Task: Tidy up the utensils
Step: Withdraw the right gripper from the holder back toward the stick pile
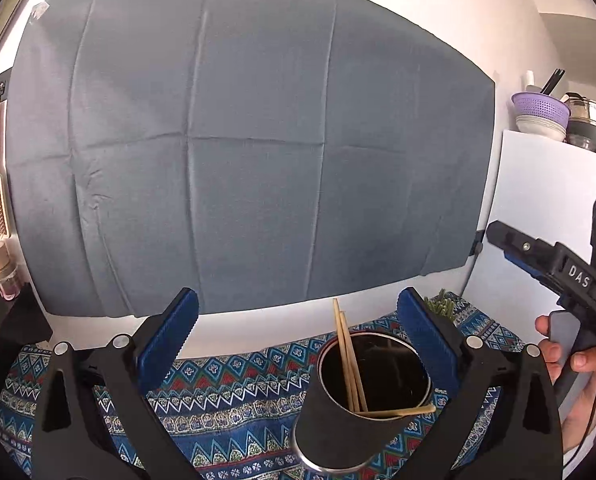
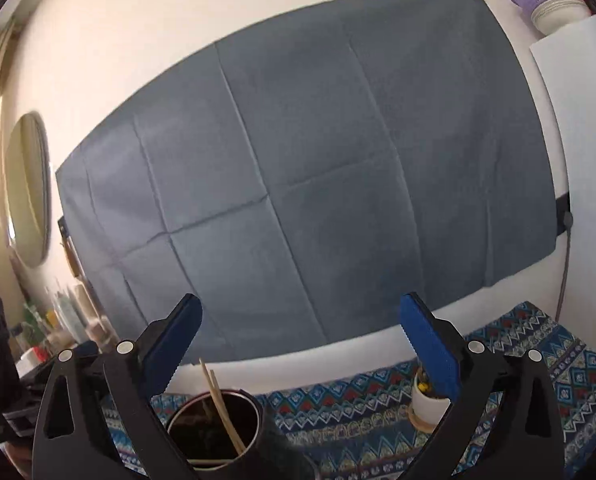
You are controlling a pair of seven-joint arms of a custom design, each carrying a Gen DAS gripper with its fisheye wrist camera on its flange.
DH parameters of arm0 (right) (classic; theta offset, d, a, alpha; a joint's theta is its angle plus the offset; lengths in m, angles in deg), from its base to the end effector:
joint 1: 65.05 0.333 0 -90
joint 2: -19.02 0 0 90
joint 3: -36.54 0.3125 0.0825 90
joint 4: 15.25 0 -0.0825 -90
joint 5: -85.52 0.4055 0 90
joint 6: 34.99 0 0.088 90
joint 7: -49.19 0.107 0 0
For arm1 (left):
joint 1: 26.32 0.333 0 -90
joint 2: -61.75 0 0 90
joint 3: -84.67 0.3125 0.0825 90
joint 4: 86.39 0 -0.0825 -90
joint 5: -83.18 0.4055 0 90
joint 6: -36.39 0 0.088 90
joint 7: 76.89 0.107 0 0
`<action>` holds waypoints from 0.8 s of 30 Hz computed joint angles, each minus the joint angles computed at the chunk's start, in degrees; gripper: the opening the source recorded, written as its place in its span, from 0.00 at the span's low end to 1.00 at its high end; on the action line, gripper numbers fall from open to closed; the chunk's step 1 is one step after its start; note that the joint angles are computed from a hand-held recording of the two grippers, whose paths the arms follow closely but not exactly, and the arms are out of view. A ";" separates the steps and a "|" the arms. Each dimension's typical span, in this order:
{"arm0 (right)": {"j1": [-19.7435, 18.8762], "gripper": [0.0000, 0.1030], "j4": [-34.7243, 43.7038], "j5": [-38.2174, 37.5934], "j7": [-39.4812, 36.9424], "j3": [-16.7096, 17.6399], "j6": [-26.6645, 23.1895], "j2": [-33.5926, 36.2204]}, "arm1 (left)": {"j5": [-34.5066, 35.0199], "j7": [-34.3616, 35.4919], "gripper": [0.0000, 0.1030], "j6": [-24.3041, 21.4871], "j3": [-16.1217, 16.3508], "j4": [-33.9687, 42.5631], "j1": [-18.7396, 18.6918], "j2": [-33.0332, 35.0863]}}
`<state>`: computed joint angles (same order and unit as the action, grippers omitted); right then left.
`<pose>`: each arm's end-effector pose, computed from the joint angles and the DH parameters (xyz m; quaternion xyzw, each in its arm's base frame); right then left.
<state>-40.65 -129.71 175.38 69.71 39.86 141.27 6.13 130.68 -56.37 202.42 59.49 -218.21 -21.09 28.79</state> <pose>0.5096 0.1799 0.6340 -0.5977 0.4935 -0.2073 0.5969 0.4058 -0.2419 0.6405 -0.5915 0.5483 -0.4391 0.3957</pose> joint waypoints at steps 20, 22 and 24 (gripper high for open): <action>-3.40 0.92 -19.80 -52.20 34.07 0.12 -18.38 -12.89 | -21.76 16.95 0.94 -20.48 6.99 -6.58 -20.57 -2.50; -3.25 0.92 -21.69 -54.33 35.44 -0.61 -21.13 -14.39 | -22.57 17.89 0.94 -22.17 6.63 -7.14 -21.38 -2.39; -3.12 0.92 -23.18 -55.26 36.70 -1.57 -24.69 -15.57 | -21.67 17.99 0.94 -23.50 5.41 -7.69 -21.29 -2.42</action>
<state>-43.77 -152.89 120.11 106.41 38.28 116.58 -9.45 109.01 -38.37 178.91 64.90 -225.90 -42.38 26.37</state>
